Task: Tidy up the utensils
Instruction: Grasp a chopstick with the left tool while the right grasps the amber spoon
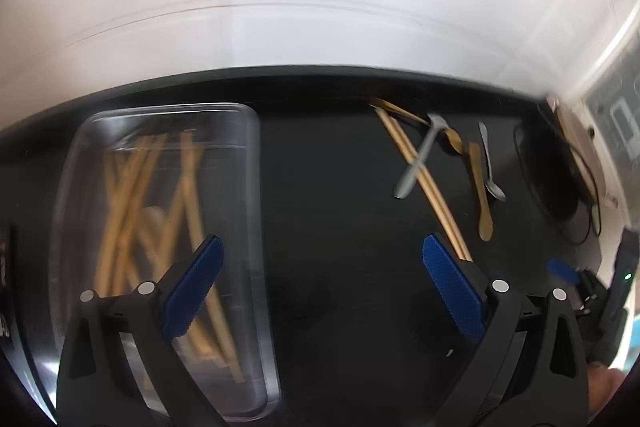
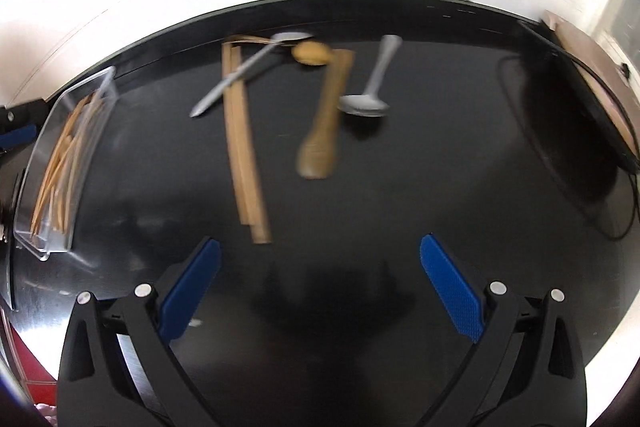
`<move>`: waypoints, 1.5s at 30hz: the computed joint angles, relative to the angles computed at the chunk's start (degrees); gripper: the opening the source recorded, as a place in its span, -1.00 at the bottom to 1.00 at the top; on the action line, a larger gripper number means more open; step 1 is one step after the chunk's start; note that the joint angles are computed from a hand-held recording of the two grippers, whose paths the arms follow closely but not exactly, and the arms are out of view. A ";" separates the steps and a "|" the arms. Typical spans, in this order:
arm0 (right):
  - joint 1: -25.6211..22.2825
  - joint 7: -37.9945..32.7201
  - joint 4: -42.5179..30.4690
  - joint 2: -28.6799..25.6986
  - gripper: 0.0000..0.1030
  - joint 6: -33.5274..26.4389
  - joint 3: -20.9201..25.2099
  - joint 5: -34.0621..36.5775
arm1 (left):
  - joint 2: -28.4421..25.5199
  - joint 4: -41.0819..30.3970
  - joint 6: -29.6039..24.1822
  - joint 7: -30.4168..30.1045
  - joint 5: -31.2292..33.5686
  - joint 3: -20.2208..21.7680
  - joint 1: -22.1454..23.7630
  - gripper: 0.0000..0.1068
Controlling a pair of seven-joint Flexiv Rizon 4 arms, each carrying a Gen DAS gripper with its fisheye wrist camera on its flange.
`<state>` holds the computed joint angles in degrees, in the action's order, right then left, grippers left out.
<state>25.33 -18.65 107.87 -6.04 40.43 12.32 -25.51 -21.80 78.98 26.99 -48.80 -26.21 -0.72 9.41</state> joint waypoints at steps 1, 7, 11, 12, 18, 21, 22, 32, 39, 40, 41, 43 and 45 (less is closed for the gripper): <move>-0.23 -0.46 0.37 0.39 0.88 -0.08 -0.04 0.14 | 0.27 0.79 1.08 0.22 0.76 -0.19 -0.90 0.81; -2.34 -5.15 3.82 2.80 0.88 0.38 -0.13 1.92 | -0.05 3.67 10.44 1.30 6.73 -0.66 -5.99 0.81; -3.84 -6.56 5.15 2.88 0.88 2.16 -0.57 4.49 | -2.39 2.93 13.60 0.95 10.88 -0.83 -8.62 0.81; -4.20 -7.01 5.29 2.72 0.88 2.71 -0.71 5.31 | -3.30 2.15 13.47 0.26 12.29 -0.62 -9.30 0.81; -5.58 -10.24 3.44 0.21 0.88 6.67 -1.66 8.80 | -8.00 -3.95 10.04 -4.24 15.42 -0.33 -10.62 0.81; -6.27 -12.96 1.25 -2.28 0.88 12.78 -1.82 12.83 | -10.24 -7.21 9.64 -4.97 17.28 -0.21 -11.48 0.81; -6.40 -14.07 0.68 -3.14 0.88 14.63 -1.81 13.86 | -11.37 -8.96 8.93 -5.59 18.11 0.02 -11.89 0.81; -4.01 -18.52 -5.94 -10.67 0.90 13.42 -3.40 10.77 | -12.93 -9.30 8.92 -9.20 18.81 -0.20 -12.78 0.82; -1.39 -14.82 -6.96 -12.10 0.90 8.34 -5.83 1.31 | -13.02 -9.59 4.42 -13.90 16.13 -0.02 -11.02 0.83; -1.20 -13.53 -6.69 -12.12 0.90 8.89 -6.12 0.32 | -13.01 -9.49 4.39 -14.87 15.93 0.05 -10.90 0.83; -1.10 -12.48 -6.49 -12.16 0.90 9.03 -6.30 -0.40 | -12.81 -9.32 4.47 -16.47 16.70 0.63 -11.36 0.83; -0.80 -10.14 -6.35 -12.30 0.90 8.96 -6.65 -1.84 | -12.24 -8.96 4.26 -19.41 19.96 2.16 -12.89 0.83; -0.59 -8.82 -6.79 -12.70 0.90 8.53 -6.62 -2.53 | -10.68 -6.06 6.25 -21.64 20.84 2.28 -13.34 0.84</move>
<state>24.74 -27.46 101.08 -18.74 48.96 5.70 -28.04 -32.48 72.92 33.24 -70.43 -5.37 1.56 -3.93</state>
